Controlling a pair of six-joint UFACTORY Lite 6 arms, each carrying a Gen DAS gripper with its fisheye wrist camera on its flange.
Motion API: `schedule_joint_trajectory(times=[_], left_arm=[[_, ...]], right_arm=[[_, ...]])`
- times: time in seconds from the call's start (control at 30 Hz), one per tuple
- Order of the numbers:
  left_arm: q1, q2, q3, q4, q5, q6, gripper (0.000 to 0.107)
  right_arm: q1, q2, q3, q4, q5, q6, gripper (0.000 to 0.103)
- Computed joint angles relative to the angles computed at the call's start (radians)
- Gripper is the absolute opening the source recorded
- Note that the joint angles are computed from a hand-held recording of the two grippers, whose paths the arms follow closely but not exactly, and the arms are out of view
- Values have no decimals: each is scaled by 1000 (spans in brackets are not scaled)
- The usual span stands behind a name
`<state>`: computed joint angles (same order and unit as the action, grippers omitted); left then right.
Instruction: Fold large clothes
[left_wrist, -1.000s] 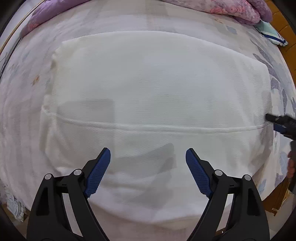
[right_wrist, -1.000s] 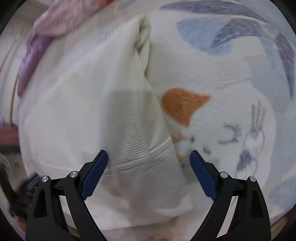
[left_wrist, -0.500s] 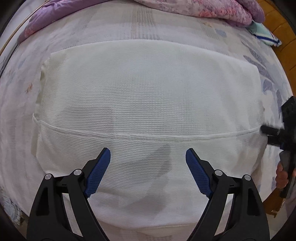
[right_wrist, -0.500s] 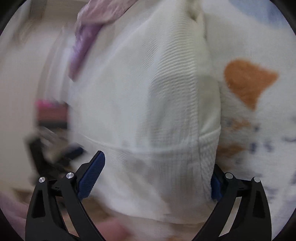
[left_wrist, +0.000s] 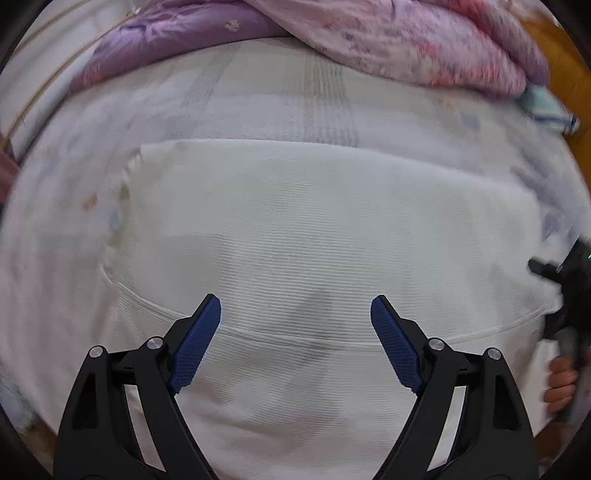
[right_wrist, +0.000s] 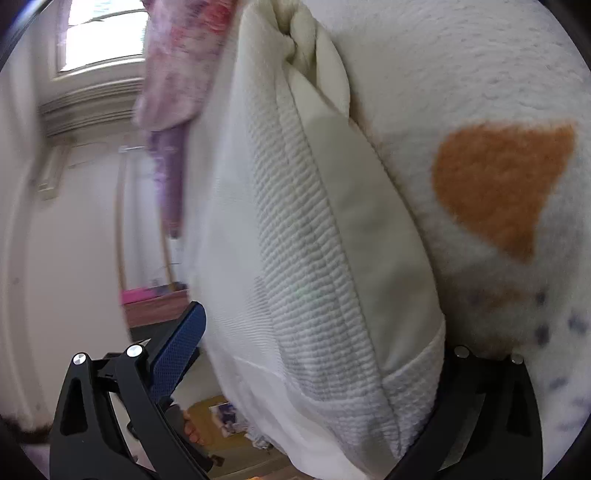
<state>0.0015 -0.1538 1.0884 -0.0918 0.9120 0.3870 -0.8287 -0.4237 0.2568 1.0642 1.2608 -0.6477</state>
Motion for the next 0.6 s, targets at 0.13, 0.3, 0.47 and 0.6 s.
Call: schedule_joint_trajectory(times=[0.13,0.3,0.47,0.6], left_arm=[[-22,57,46,1,20,-49,84],[-44,199,188,-4,71,-129,59],[-75,412,479,-49,160,-126,43],[-117,600,772,-53,253,-89,10]], right_arm=[[299,57,100,28,-218,193,97],[492,-15,188,-258,-318,624,49],[661,-247,189,-421,-349,928,28],[962,-254,320,-733,-397,1346,23]])
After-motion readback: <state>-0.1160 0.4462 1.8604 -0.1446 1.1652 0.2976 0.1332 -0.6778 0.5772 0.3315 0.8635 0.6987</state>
